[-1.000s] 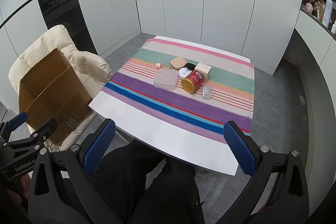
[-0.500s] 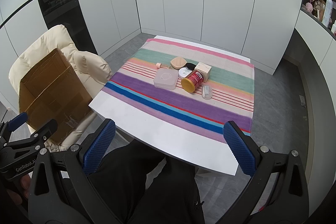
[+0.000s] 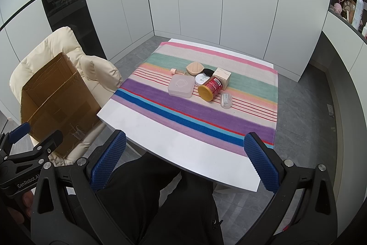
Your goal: Organize objects
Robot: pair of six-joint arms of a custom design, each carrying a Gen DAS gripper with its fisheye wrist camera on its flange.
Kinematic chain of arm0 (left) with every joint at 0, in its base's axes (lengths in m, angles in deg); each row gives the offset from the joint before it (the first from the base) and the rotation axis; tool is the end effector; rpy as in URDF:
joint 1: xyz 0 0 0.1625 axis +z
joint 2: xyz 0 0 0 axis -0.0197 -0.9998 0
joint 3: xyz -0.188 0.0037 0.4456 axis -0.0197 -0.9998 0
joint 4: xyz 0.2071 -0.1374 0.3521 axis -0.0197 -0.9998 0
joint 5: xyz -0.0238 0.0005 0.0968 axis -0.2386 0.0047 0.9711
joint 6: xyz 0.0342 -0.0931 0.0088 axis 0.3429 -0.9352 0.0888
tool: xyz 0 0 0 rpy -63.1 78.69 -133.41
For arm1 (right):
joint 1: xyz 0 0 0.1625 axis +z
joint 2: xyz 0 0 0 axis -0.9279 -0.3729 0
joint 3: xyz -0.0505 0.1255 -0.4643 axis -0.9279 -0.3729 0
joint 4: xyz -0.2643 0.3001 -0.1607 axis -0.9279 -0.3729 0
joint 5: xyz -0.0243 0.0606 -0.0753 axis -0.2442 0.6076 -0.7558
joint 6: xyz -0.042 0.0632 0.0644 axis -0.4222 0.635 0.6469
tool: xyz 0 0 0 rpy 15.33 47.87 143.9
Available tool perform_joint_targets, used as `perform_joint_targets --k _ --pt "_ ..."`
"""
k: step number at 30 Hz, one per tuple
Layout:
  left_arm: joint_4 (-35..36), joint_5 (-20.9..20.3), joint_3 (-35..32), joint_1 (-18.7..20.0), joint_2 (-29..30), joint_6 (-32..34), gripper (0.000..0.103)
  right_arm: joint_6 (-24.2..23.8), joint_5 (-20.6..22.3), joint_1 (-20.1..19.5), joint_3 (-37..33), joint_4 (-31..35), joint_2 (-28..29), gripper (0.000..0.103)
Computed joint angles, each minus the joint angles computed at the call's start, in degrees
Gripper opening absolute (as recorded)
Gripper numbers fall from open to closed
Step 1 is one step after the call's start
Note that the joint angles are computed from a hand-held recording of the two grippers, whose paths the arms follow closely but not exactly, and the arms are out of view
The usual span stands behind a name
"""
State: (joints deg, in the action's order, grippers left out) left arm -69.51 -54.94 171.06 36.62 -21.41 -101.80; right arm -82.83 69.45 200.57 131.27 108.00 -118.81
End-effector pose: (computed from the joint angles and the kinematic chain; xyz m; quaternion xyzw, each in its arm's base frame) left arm -0.2544 -0.4476 0.3871 0.1668 0.8629 -0.3129 0.3600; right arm 0.4300 -0.4008 0.2003 0.0608 -0.8592 0.3546 0.3638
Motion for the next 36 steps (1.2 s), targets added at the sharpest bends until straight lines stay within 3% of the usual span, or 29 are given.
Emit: perform_joint_targets --k 20,28,32,36 --pt "0.47 -1.13 -0.69 0.50 0.34 0.64 0.103 0.36 0.21 -0.09 0.03 0.03 -0.02 0.103" --pt "-4.98 -6.70 -2.94 2.99 4.54 7.96 0.103 4.16 1.23 -1.91 1.23 -0.46 -0.77 0.103" --pt "-7.43 -7.63 -4.16 4.10 7.93 12.13 0.103 2.79 3.08 -3.83 0.89 -0.87 -0.85 0.103" --pt "-7.66 -8.44 -6.15 5.41 11.42 13.98 0.103 -1.11 0.90 -6.61 0.65 -2.73 -1.77 0.103"
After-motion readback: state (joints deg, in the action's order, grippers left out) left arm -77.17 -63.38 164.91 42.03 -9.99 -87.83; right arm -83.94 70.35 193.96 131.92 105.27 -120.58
